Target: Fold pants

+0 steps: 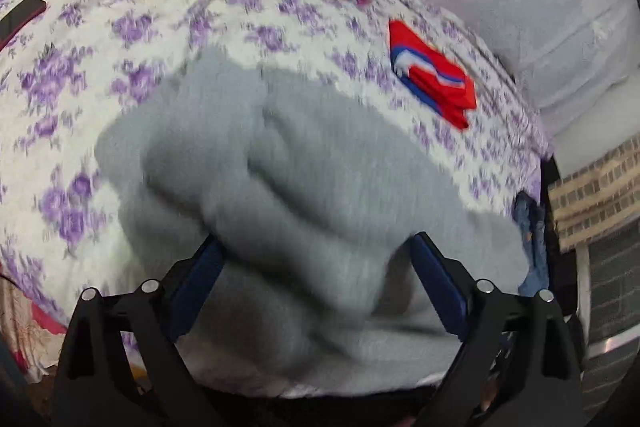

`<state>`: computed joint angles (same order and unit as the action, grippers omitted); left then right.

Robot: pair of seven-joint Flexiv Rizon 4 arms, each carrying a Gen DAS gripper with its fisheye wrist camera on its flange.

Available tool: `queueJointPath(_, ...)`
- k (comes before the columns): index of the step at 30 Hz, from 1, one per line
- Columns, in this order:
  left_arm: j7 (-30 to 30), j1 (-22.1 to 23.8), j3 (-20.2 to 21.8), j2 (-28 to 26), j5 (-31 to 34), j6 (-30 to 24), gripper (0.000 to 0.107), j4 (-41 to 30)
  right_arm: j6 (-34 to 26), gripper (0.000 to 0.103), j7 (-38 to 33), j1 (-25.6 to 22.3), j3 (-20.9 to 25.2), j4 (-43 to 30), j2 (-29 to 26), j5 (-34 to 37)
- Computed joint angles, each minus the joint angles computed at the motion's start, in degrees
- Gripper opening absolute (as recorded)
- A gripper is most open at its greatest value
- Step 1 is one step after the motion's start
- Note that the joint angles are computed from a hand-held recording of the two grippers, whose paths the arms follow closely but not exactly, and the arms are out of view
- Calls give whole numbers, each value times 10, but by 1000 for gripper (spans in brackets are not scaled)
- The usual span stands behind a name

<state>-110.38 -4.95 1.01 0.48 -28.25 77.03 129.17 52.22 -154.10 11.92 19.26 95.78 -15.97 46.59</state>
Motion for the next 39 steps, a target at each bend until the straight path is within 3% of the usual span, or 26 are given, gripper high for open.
queueJointPath(3, 36, 2, 1, -6, -52, -3, 76, -7, -5, 4, 7, 3, -1, 3, -3, -10)
queueJointPath(5, 53, 4, -1, -16, -70, -2, 53, -10, -5, 4, 3, 2, 0, 3, -3, -10)
queueJointPath(6, 66, 5, -3, -21, -75, -2, 32, -13, -8, 4, 5, 1, 0, 1, -5, -8)
queueJointPath(7, 81, 4, -6, -24, -86, 4, 19, -13, -10, 4, 6, 0, 0, -3, -6, -4)
queueJointPath(10, 88, -1, -9, -10, -88, 38, 15, -5, -33, 4, -6, -14, 5, -20, 1, 22)
queueJointPath(13, -6, 8, -1, 42, 41, 46, 15, 4, -87, 4, -43, -39, 4, -31, 32, 69)
queueJointPath(16, -99, 44, -15, 104, 175, 23, 16, 21, -136, 4, -70, -34, -10, -15, 59, 71)
queueJointPath(17, -131, 60, -22, 116, 212, 5, 17, 29, -133, 4, -64, -20, -15, -4, 60, 54)
queueJointPath(19, -146, 62, -17, 104, 226, -22, 17, 44, -69, 5, -19, 30, -23, 34, 45, -31)
queueJointPath(20, -147, 58, -11, 85, 219, -32, 18, 55, -38, 11, 21, 54, -28, 52, 29, -83)
queueJointPath(22, -121, 38, 5, 59, 177, -4, 19, 80, -22, 13, 44, 54, -22, 60, 17, -95)
queueJointPath(23, -130, 39, 5, 66, 194, 12, 20, 86, -31, 23, 37, 42, -17, 55, 21, -80)
queueJointPath(24, -144, 46, 1, 80, 220, 2, 21, 82, -29, 55, 33, 33, -14, 54, 30, -68)
queueJointPath(26, -207, 88, -28, 131, 329, -39, 31, 61, 46, 95, 2, 9, -12, 58, 61, 6)
queueJointPath(27, -228, 99, -39, 149, 365, -56, 35, 52, 66, 97, 2, 0, -13, 55, 68, 28)
queueJointPath(29, -267, 129, -77, 192, 444, -97, 48, 25, 109, 97, 86, -2, -45, 36, 65, 27)
queueJointPath(30, -272, 132, -84, 196, 461, -100, 53, 16, 156, 97, 165, 10, -64, 36, 54, -14)
queueJointPath(32, -263, 120, -82, 180, 463, -80, 54, 0, 216, 97, 337, 37, -109, 46, 29, -121)
queueJointPath(33, -248, 108, -74, 161, 452, -65, 54, -6, 205, 97, 417, 43, -134, 34, 9, -156)
queueJointPath(35, -202, 76, -53, 106, 407, -27, 54, -15, 171, 97, 512, 47, -157, 6, -24, -198)
queueJointPath(37, -167, 54, -43, 55, 369, -5, 54, -29, 131, 95, 536, 33, -144, -38, -64, -201)
queueJointPath(38, -129, 38, -35, 22, 326, 9, 54, -31, 116, 80, 542, 29, -138, -56, -81, -210)
queueJointPath(39, -116, 31, -31, 3, 307, 10, 54, -35, 94, 36, 541, 21, -126, -74, -96, -213)
